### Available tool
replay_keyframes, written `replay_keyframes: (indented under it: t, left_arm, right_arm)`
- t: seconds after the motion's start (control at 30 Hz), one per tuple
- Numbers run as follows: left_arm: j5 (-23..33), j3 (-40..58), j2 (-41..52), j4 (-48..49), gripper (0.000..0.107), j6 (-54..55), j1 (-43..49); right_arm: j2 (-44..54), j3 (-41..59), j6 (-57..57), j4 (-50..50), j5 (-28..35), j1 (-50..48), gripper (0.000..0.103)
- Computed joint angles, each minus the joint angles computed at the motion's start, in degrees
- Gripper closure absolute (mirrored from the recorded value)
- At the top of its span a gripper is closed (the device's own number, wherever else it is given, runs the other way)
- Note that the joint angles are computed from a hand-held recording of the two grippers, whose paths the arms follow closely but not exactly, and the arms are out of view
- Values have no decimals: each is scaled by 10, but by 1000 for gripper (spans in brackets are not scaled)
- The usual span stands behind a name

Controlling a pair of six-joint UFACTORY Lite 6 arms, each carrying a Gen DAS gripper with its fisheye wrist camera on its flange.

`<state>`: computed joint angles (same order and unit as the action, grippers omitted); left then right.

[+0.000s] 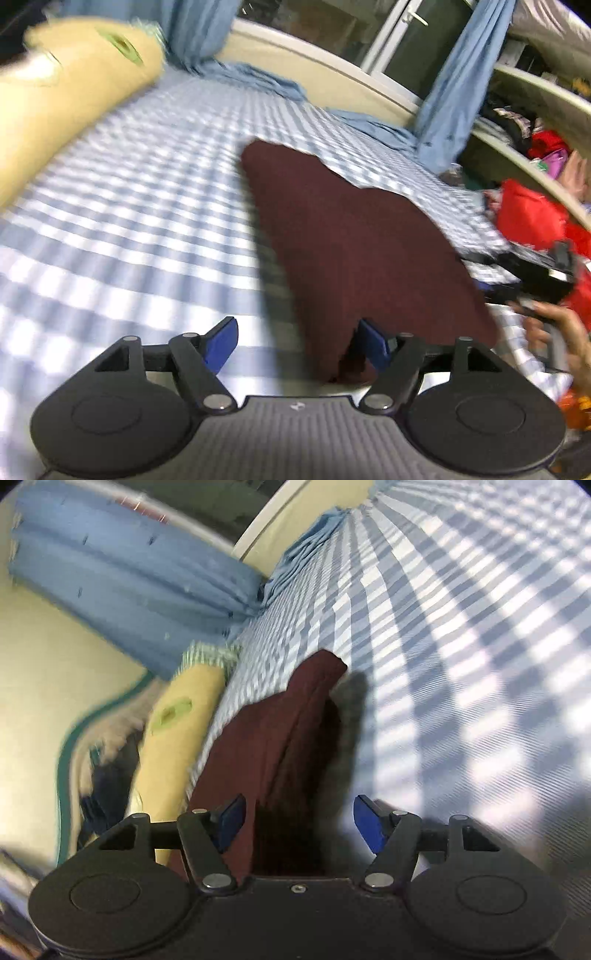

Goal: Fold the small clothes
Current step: 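Grasp the bundle end with the right gripper and fold it over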

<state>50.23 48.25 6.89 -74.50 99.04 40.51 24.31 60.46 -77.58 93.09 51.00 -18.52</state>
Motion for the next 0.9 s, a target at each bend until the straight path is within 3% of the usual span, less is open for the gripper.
replay_keyframes:
  t: [0.13, 0.23, 0.3, 0.4, 0.47, 0.53, 0.6, 0.67, 0.8, 0.9]
  left_arm:
    - [13, 1, -49, 4, 29, -26, 42]
    - [-21, -2, -75, -17, 28, -25, 9]
    - [-36, -9, -84, -17, 28, -34, -23]
    - [-85, -50, -111, -27, 28, -25, -78]
    - [-134, -90, -135, -55, 28, 22, -100]
    - [-164, -121, -142, -86, 27, 69, -109]
    - [-170, -136, -134, -99, 25, 91, -104]
    - [-165, -142, -126, -110, 23, 112, -93]
    - [-146, -151, -141, -93, 22, 100, -67]
    - [-111, -143, -168, -75, 24, 61, -44]
  right_arm:
    - [-193, -174, -81, -55, -39, -8, 35]
    - [-324, -290, -128, -12, -108, 39, 35]
    - [-377, -347, -169, 55, -116, 64, 35]
    - [-391, -376, -192, 92, -121, 76, 45]
    - [-382, -386, -220, 131, -122, 83, 56]
    - [-376, -386, -251, 165, -134, 97, 60]
    - [-372, -389, -325, 215, -182, 122, 57]
    - [-348, -394, -335, 211, -148, 94, 58]
    - [-389, -392, -260, 125, -167, 74, 56]
    - [-423, -365, -198, 65, -148, 54, 56]
